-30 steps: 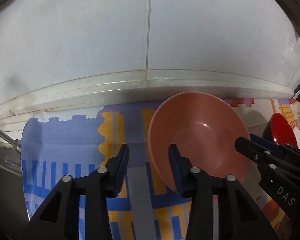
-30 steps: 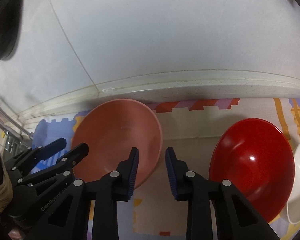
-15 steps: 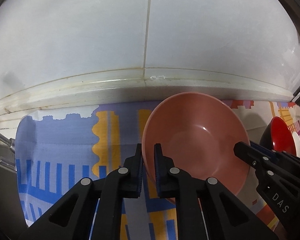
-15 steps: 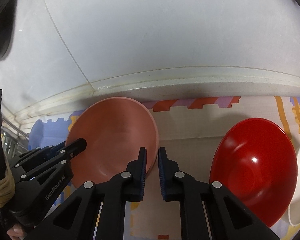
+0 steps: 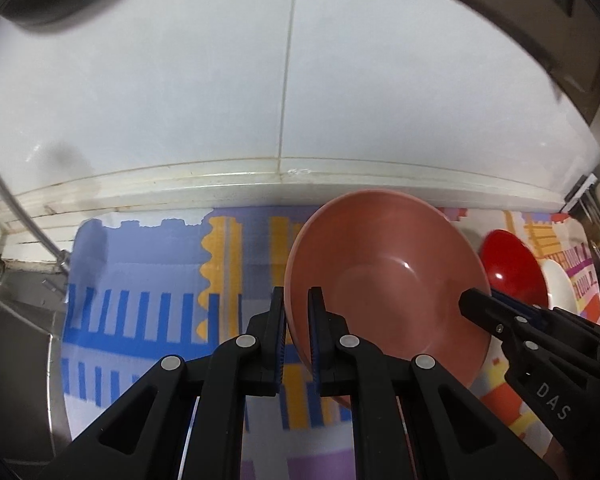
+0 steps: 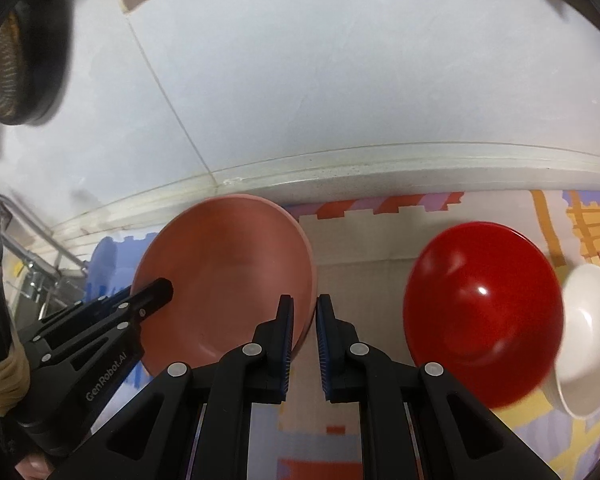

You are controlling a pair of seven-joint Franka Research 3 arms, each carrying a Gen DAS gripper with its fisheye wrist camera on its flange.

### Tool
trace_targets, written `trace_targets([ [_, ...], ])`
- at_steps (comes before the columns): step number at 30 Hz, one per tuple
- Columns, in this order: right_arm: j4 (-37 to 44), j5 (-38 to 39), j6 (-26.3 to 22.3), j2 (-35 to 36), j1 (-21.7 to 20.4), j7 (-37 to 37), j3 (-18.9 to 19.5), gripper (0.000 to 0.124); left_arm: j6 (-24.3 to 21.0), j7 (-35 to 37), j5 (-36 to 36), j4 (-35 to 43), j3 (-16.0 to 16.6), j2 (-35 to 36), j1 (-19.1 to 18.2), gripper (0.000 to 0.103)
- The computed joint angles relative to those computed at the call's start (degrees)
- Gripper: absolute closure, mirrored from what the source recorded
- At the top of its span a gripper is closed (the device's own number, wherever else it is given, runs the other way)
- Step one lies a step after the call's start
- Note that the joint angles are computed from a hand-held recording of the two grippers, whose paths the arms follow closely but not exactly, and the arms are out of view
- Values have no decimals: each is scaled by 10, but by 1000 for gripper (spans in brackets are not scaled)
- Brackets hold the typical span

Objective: Organize plates and bowls
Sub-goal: 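Lift the pink bowl with both grippers and carry it toward the stacked plates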

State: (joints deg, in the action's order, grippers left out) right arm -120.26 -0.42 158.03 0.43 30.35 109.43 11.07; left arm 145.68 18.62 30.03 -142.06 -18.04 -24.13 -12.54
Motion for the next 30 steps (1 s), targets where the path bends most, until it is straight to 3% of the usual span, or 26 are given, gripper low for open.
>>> trace_targets([
  [17, -176, 61, 5, -212, -35, -43, 20, 111, -60, -72, -15, 37, -63, -24, -77, 90],
  [30, -300, 104, -40, -384, -65, -78, 5, 111, -82, -125, 24, 112, -105, 45, -129, 88],
])
